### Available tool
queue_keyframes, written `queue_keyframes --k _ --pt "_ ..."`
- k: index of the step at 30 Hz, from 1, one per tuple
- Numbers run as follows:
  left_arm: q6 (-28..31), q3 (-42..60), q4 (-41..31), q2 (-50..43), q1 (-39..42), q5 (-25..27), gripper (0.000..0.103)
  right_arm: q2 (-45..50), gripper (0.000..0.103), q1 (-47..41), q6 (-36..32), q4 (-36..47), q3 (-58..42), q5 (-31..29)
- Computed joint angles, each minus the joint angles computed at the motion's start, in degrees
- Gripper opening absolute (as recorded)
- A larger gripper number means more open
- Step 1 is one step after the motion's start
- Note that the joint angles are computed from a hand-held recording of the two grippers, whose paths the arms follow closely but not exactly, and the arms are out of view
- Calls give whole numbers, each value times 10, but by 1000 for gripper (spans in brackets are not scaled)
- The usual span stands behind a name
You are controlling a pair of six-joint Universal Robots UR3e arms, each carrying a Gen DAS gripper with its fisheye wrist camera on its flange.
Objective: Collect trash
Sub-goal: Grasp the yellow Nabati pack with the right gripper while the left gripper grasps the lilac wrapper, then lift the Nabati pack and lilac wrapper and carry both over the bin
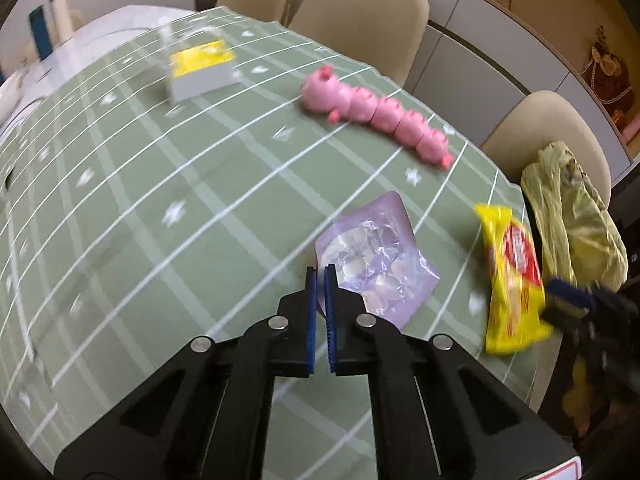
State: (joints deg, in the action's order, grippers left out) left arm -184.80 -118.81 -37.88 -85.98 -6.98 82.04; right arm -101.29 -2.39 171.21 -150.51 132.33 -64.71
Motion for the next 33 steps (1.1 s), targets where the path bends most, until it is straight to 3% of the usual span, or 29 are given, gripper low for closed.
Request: queue_keyframes --k 8,12,16,26,33 --pt "10 -102 -68 150 74 -43 4 130 37 64 35 -41 -82 -51" --pt "21 -112 -82 171 92 -65 4 137 15 100 24 -48 -94 -90" --pt "27 -105 -87 164 90 -78 5 100 11 92 29 -41 -71 -81" --pt "-14 -40 -52 66 21 -41 8 -24 11 47 12 2 -7 -63" --pt "-24 -5 -49 73 -30 -13 2 -118 10 10 -5 42 15 -43"
